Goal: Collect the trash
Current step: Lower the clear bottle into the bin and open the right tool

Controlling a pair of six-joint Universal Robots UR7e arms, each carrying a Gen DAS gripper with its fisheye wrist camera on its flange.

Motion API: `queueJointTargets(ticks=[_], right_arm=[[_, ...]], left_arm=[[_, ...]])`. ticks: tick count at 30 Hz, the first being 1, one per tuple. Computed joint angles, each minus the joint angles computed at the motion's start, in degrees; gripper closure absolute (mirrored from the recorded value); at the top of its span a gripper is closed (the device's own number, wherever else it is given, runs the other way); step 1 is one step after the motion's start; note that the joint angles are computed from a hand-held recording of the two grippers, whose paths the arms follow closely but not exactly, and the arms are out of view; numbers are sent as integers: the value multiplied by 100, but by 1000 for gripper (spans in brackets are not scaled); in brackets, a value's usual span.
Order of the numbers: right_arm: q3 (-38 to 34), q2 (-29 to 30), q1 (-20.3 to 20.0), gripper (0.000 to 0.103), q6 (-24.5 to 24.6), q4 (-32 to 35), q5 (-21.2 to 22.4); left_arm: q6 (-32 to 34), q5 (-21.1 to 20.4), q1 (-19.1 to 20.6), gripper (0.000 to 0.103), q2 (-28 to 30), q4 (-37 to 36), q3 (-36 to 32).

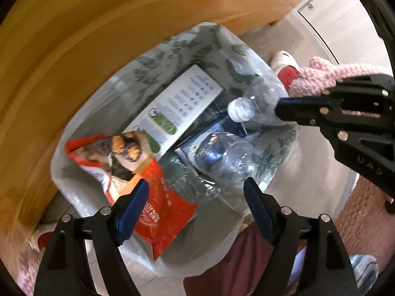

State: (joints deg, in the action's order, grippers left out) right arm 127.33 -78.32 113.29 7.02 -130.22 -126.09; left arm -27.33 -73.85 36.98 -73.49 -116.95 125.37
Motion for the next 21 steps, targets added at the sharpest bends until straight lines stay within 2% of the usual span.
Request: queueJointTargets(ticks=[7,8,9,11,16,21], right_arm=[[-29,61,-18,100,188,299,-4],[-42,64,-21,94,222,329,-6],[-46,49,-33,79,272,338,-1],[-51,17,-36,64,344,330,11],[-60,-34,3,61,407,326,-36],[-51,-78,48,43,501,328,-161]], left_arm=[[-412,164,-29,27,-165,162,-13],[-471,193,-34,27,-199,196,-5],[-538,217,-41,27,-239,232,0],[-647,242,-39,26,-309,287,9],[-864,285,-48,25,-463,310,49],[-1033,383,-116,20,-578,374,70]])
